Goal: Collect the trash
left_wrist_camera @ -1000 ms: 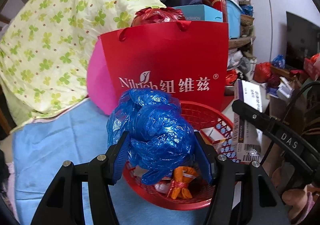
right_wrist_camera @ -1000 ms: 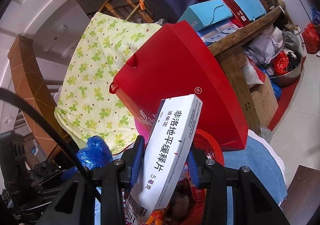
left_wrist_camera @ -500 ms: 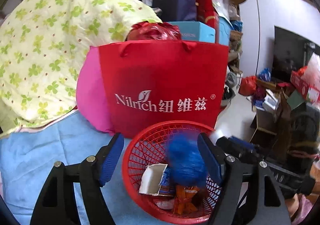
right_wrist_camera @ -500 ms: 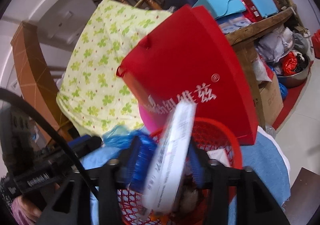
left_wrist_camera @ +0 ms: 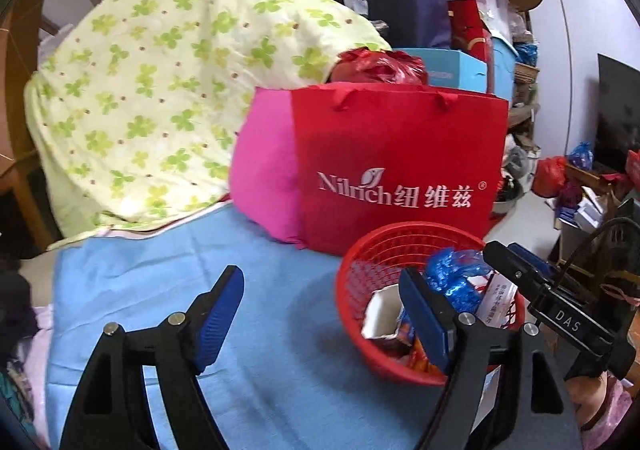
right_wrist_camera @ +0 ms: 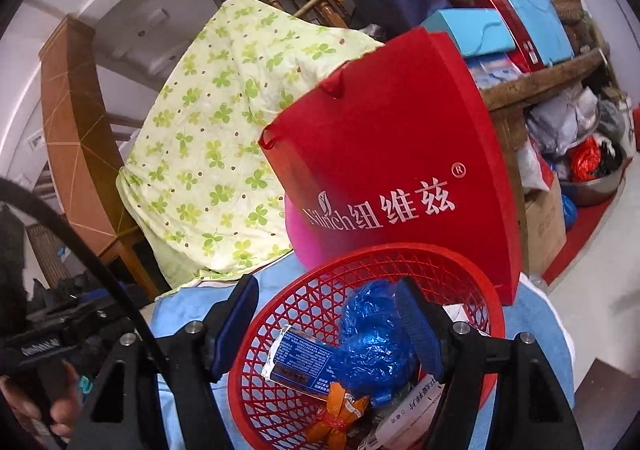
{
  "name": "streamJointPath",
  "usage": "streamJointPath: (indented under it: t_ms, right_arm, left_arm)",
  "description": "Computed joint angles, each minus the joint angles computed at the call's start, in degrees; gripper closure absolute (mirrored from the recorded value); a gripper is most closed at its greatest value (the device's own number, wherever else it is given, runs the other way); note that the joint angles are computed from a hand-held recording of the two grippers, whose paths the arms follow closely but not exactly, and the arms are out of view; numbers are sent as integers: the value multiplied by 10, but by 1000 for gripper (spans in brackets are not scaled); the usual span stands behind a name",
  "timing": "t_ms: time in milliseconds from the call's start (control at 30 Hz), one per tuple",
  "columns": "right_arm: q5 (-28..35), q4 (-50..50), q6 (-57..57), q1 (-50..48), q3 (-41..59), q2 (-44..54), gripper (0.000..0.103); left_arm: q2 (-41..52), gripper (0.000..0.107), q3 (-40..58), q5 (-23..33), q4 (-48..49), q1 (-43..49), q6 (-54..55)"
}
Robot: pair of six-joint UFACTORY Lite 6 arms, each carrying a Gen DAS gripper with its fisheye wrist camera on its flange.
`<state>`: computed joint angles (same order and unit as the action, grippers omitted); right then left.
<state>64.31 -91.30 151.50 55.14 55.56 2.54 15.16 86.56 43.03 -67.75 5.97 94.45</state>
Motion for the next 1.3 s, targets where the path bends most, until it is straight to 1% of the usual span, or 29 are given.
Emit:
streamJointPath:
  t_ms: [167,300,400,533,733,867,967,1133,1300]
  right_arm:
    - [39,0,-36,29,41,37,28]
    - [52,18,-52,48,65,50,28]
    - [73,50,-74,72,91,58,28]
    - [95,105,-137,97,144,59,28]
    - [185,146,-268,152,273,86,28]
    - [241,161,-344,182,380,131,25]
    - [274,168,-389,200,454,169,25]
    - [307,179,-437,221,547,209,25]
    - [337,184,-497,238,650,261,25]
  left_arm:
    - [-48,26,-32,-17,0,32,17]
    - [-78,16,-51,-28,-1,55,31]
    - [-96,15,-58,-30,-5,72,39]
    - [-100,15,-43,-18,24,93,3]
    - [-119,15,-54,-5,30,120,-7]
    - [-132,15,-58,12,27,140,-5]
    - [-141,15,-57,26,22,158,-8]
    - [-150,15,-50,52,23,185,-18]
    - [-166,15,-59,76,13,216,-3]
